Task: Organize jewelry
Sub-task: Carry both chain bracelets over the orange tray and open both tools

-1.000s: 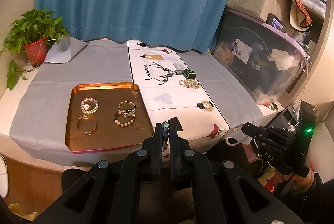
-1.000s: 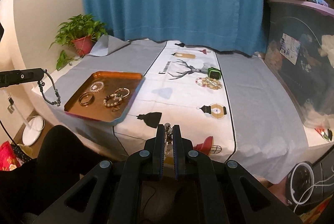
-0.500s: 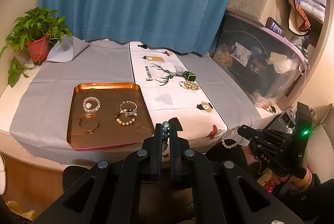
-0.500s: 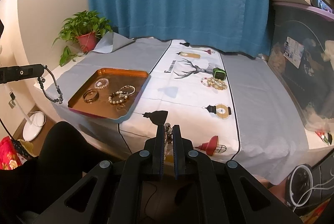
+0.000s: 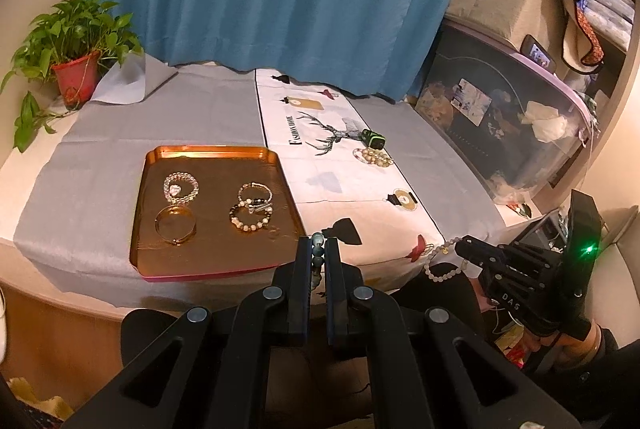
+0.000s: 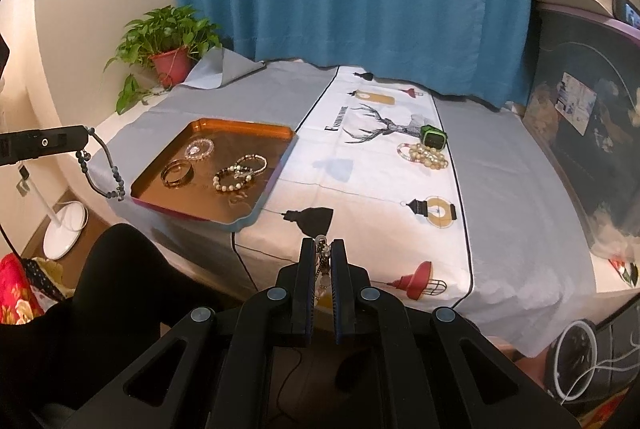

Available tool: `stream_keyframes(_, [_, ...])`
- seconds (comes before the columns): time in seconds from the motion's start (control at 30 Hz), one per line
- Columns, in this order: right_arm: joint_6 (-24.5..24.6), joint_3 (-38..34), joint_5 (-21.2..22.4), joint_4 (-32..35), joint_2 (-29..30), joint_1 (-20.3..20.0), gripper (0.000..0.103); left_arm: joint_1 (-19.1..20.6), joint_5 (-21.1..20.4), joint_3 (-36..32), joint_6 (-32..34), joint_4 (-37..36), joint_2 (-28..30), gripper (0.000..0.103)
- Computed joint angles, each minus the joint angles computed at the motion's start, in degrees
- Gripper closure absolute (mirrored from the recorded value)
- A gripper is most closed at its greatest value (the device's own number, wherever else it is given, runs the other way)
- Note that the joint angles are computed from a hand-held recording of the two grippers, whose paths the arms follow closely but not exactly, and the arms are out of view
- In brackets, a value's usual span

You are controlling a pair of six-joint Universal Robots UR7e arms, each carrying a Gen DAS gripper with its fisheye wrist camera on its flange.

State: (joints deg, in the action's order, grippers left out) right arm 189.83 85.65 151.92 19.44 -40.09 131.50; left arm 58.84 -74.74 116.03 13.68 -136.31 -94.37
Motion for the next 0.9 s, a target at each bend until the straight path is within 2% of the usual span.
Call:
stream_keyframes(0.13, [-0.8, -1.8, -0.8, 0.5, 1.0, -0.8, 0.095, 1.3, 0.2, -1.0, -0.2, -0.4, 1.1, 0.099])
stream_keyframes(0.37, [-7.1, -6.2, -3.8, -1.2, 2.9, -2.6, 0.095, 4.2, 0.5, -3.0, 0.2, -0.7, 2.8, 0.099])
stream_keyframes(0.6, [-12.7, -12.8, -7.8, -1.4, 6.3, -4.6, 0.095, 7.3, 0.4, -7.3, 1.5, -1.7, 7.4, 0.099])
stream_keyframes(0.9, [-15.9, -24.8, -12.4, 3.2, 13.8, -7.8, 0.095, 10.3, 0.2, -13.8, 4.6, -2.5, 15.4, 0.099])
